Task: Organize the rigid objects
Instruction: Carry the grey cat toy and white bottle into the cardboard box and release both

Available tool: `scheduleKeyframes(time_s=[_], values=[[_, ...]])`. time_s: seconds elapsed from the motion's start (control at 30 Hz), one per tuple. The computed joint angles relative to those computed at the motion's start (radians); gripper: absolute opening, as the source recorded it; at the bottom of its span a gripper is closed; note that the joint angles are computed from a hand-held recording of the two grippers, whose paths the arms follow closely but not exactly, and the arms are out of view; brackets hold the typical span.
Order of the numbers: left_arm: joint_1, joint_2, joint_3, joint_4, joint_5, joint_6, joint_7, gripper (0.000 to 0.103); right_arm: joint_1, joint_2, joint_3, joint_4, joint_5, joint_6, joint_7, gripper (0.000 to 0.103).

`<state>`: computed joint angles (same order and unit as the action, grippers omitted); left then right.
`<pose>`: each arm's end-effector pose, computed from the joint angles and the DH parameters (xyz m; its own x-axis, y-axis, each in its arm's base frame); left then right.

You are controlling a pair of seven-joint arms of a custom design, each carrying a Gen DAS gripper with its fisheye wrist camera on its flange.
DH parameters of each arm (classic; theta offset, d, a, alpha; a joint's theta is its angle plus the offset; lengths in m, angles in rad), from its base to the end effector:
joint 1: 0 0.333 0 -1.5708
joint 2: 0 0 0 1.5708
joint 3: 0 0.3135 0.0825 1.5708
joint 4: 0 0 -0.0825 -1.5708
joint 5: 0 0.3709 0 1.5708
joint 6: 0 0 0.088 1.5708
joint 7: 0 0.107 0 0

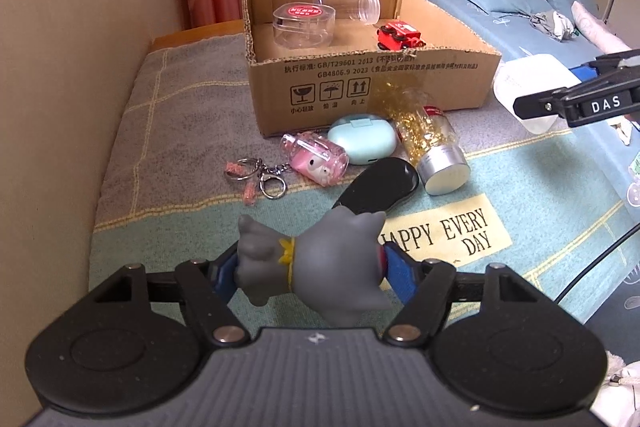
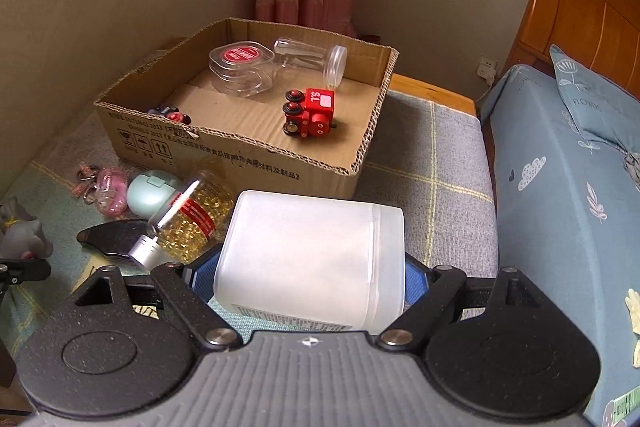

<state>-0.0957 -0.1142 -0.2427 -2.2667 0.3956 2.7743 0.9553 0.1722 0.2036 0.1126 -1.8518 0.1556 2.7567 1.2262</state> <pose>0.4971 -0.1961 0.4782 -0.0596 -0.9982 0.0114 -0.7866 0.0399 -0.6161 0.6238 0.1705 0.4988 0.4540 -0.8887 0.0635 -0.6573 -0.3822 -0.6496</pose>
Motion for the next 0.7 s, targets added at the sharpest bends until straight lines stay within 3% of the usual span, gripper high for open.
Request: scheduleKeyframes(time_s=[0.27,0.47,0.7], values=[[0.015,-0.008,-0.005,0.023,0.054,0.003,-0.029,0.071,-0.014,0.048,0.039,0.139,0.108,-0.015,-0.122,0.086],[0.019,-0.016,-0.009,0.026,0.083,0.0,-0.053,0.071,-0.002,0.148,0.048,0.302,0.078,-0.059,-0.089,0.086],[0.021,-0.014,-0.009,0.035,0.099,-0.004,-0.062,0.071,0.037,0.248,0.025,0.434,-0.007,-0.008,0.005,0.087]])
